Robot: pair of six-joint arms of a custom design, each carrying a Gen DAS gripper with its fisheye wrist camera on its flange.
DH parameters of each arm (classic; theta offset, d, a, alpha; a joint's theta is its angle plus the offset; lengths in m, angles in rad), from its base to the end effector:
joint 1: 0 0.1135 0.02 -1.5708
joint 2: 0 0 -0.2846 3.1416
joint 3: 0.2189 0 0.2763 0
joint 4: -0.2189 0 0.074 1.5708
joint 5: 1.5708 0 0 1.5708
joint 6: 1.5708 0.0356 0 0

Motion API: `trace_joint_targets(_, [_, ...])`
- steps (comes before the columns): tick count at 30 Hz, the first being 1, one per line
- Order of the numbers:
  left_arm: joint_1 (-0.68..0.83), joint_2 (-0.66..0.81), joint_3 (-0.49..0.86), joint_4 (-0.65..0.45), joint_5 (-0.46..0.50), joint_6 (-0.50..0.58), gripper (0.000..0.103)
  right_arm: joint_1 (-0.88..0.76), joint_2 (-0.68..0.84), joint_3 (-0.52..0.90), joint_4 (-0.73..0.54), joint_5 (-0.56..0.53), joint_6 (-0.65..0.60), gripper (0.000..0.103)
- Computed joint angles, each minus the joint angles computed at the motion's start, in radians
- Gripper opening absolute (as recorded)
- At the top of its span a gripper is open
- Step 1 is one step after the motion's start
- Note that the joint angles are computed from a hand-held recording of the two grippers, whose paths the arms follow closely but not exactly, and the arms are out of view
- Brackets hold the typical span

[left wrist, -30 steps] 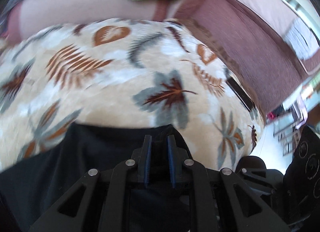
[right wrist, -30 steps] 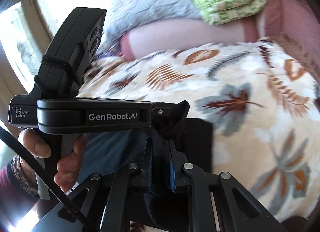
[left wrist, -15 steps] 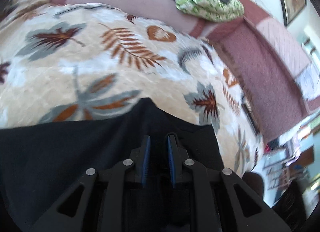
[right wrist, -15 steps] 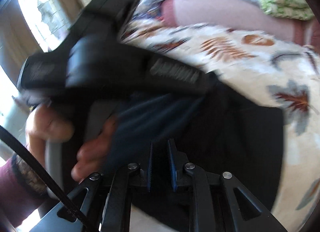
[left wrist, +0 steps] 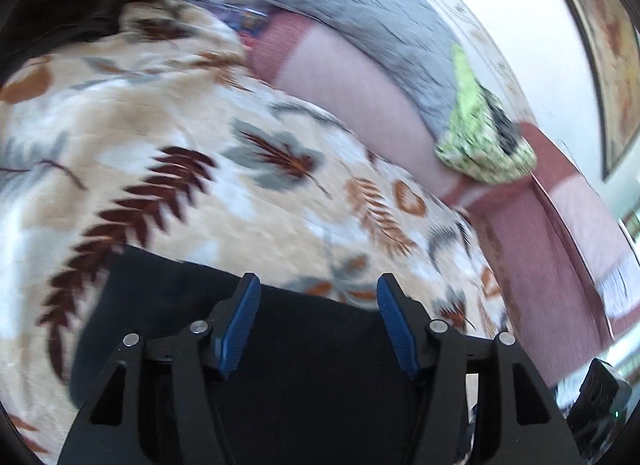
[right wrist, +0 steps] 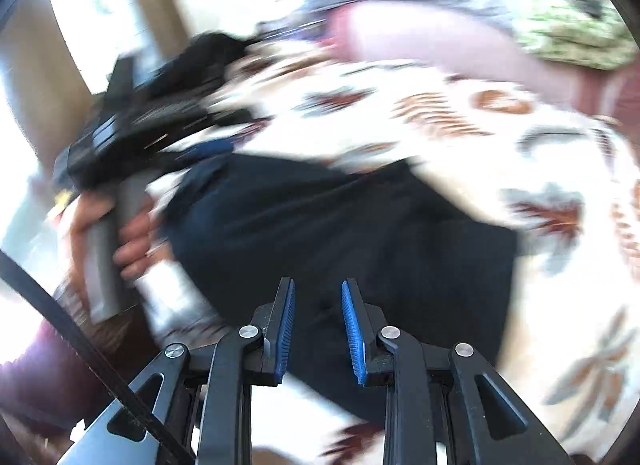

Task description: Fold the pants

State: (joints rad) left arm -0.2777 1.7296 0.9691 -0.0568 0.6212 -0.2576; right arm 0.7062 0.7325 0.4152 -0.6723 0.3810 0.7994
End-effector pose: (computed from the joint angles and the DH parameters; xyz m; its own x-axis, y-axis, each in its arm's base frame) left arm 0.3523 -0.1220 0.1770 -0.8326 0.0219 -0.5535 0.4072 0.7016 -0.5848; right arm 0.1167 0.0822 0.1872 -0.7638 0.2232 -0.6056 0.1442 0.9736 0.1770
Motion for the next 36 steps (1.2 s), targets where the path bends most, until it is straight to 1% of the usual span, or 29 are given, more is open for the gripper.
trace_joint_targets(2, [0.013,-0.001,-0.003,0.011,-0.049,-0.005,0.06,-0.159,0.007,-0.007,0.025,-0.029,-0.076,0.026])
trace_joint_targets(3, [0.013,-0.004,-0.005,0.017,-0.091,-0.007,0.06,-0.213,0.021,-0.014,0.056,-0.047,-0.096,0.026])
trace_joint_targets(4, [0.018,-0.006,-0.013,0.024,-0.111,-0.003,0.06,-0.26,0.057,-0.019,0.108,-0.079,-0.106,0.026])
trace_joint_targets(5, [0.019,-0.005,-0.012,0.022,-0.134,0.001,0.06,-0.306,0.113,-0.023,0.177,-0.123,-0.116,0.026])
trace_joint_targets(7, [0.022,0.001,-0.006,0.011,-0.179,0.005,0.06,-0.397,0.259,-0.029,0.336,-0.255,-0.136,0.027])
trace_joint_targets(9, [0.033,0.01,0.005,-0.017,-0.216,0.007,0.06,-0.395,0.384,-0.024,0.432,-0.332,-0.128,0.029])
trace_joint_targets(11, [0.044,0.022,0.019,-0.042,-0.227,0.007,0.06,-0.361,0.395,-0.01,0.44,-0.359,-0.137,0.029])
trace_joint_targets(13, [0.047,0.045,0.049,-0.084,-0.255,0.025,0.062,-0.343,0.38,-0.006,0.457,-0.425,-0.166,0.029])
trace_joint_targets(14, [0.038,0.065,0.073,-0.116,-0.285,0.041,0.066,-0.337,0.365,0.004,0.442,-0.412,-0.186,0.029])
trace_joint_targets(16, [0.015,0.122,0.133,-0.2,-0.364,0.073,0.066,-0.328,0.363,0.055,0.384,-0.316,-0.241,0.029])
trace_joint_targets(17, [0.016,0.147,0.153,-0.223,-0.37,0.069,0.066,-0.346,0.372,0.073,0.372,-0.294,-0.261,0.029])
trace_joint_targets(19, [0.031,0.162,0.158,-0.211,-0.343,0.044,0.067,-0.431,0.425,0.117,0.374,-0.302,-0.297,0.029])
trace_joint_targets(21, [0.036,0.162,0.159,-0.21,-0.335,0.044,0.068,-0.535,0.521,0.164,0.404,-0.383,-0.347,0.029])
trace_joint_targets(22, [0.036,0.163,0.156,-0.206,-0.337,0.047,0.068,-0.595,0.601,0.202,0.411,-0.446,-0.362,0.029])
trace_joint_targets(24, [0.032,0.158,0.149,-0.2,-0.347,0.055,0.068,-0.706,0.762,0.26,0.451,-0.562,-0.341,0.029])
trace_joint_targets(25, [0.027,0.159,0.15,-0.2,-0.355,0.057,0.068,-0.732,0.795,0.27,0.451,-0.573,-0.318,0.025])
trace_joint_targets(26, [0.023,0.159,0.152,-0.201,-0.364,0.061,0.068,-0.759,0.821,0.274,0.451,-0.553,-0.295,0.017])
trace_joint_targets(27, [0.019,0.158,0.153,-0.203,-0.373,0.066,0.068,-0.786,0.828,0.274,0.448,-0.516,-0.272,0.012])
trace_joint_targets(28, [0.011,0.164,0.164,-0.208,-0.384,0.064,0.068,-0.788,0.825,0.284,0.42,-0.453,-0.255,0.019])
trace_joint_targets(29, [0.005,0.166,0.172,-0.213,-0.394,0.063,0.069,-0.767,0.818,0.304,0.347,-0.317,-0.229,0.025])
trace_joint_targets(30, [0.001,0.172,0.179,-0.216,-0.403,0.063,0.069,-0.744,0.808,0.313,0.284,-0.19,-0.207,0.027])
trace_joint_targets(31, [-0.001,0.176,0.186,-0.219,-0.408,0.062,0.07,-0.752,0.785,0.299,0.285,-0.171,-0.213,0.027])
trace_joint_targets(33, [-0.001,0.178,0.19,-0.221,-0.41,0.061,0.07,-0.798,0.7,0.238,0.343,-0.264,-0.245,0.027])
trace_joint_targets(36, [0.007,0.171,0.182,-0.209,-0.394,0.049,0.07,-0.797,0.614,0.192,0.396,-0.32,-0.278,0.027])
